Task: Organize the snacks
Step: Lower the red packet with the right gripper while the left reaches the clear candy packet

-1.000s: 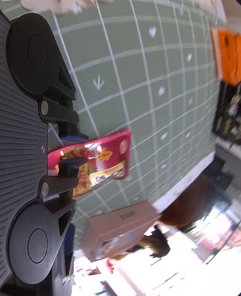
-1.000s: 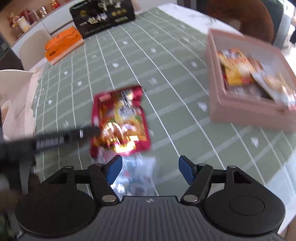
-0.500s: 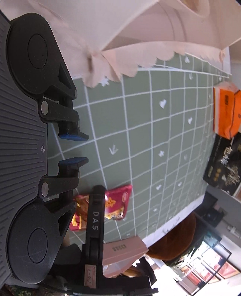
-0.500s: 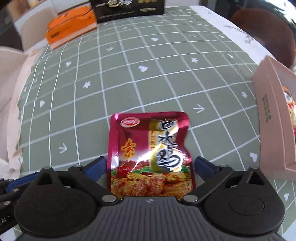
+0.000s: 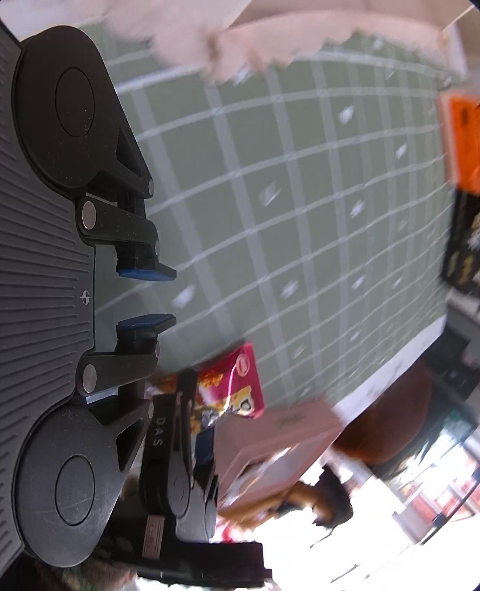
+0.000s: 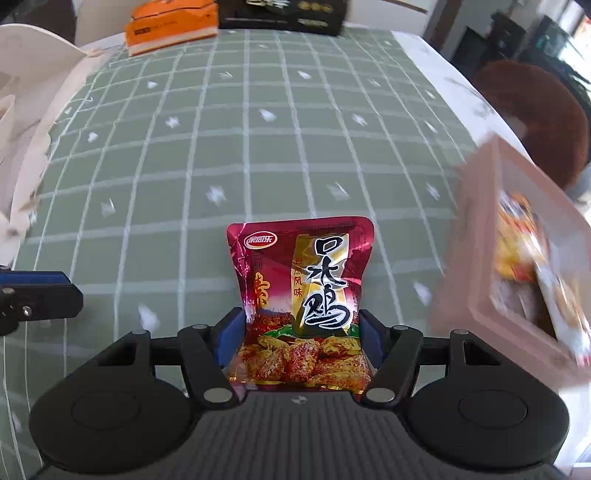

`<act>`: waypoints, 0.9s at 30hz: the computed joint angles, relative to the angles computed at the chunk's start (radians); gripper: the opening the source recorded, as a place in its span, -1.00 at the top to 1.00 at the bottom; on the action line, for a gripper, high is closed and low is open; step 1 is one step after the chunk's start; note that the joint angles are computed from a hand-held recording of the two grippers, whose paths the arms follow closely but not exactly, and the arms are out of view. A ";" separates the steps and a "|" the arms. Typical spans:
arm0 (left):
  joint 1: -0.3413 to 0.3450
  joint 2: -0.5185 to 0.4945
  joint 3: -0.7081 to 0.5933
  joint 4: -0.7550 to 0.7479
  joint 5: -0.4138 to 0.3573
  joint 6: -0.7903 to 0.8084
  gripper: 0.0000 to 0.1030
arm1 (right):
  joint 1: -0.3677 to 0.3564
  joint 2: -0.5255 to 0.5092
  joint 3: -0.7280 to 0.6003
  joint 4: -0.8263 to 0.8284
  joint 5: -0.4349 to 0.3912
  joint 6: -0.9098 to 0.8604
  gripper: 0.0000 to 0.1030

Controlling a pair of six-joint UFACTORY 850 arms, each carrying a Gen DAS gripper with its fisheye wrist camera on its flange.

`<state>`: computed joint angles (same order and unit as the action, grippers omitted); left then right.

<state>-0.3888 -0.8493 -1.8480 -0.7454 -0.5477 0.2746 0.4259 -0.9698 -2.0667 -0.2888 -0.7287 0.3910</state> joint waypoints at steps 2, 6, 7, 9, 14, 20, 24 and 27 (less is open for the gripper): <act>-0.012 0.000 -0.004 -0.006 -0.051 0.016 0.55 | -0.010 0.081 0.135 -0.014 0.043 0.043 -0.27; -0.054 -0.011 -0.022 0.016 -0.132 0.034 0.55 | -0.028 0.219 0.367 -0.080 0.130 0.181 -0.28; -0.066 -0.007 -0.015 0.018 -0.138 0.048 0.55 | -0.032 0.250 0.416 -0.108 0.146 0.231 -0.28; -0.098 0.006 -0.001 0.039 -0.138 0.075 0.55 | -0.037 0.305 0.506 -0.176 0.171 0.347 -0.28; -0.175 0.063 0.061 -0.034 -0.052 0.379 0.55 | -0.056 0.406 0.679 -0.331 0.236 0.612 -0.38; -0.277 0.017 0.017 0.231 -0.003 0.406 0.50 | -0.098 0.499 0.809 -0.286 0.344 0.693 -0.55; -0.308 0.012 0.043 0.360 0.085 0.378 0.45 | -0.090 0.545 0.861 -0.404 0.344 0.772 -0.58; -0.305 0.012 0.054 0.373 0.123 0.384 0.44 | -0.080 0.561 0.875 -0.494 0.320 0.839 -0.58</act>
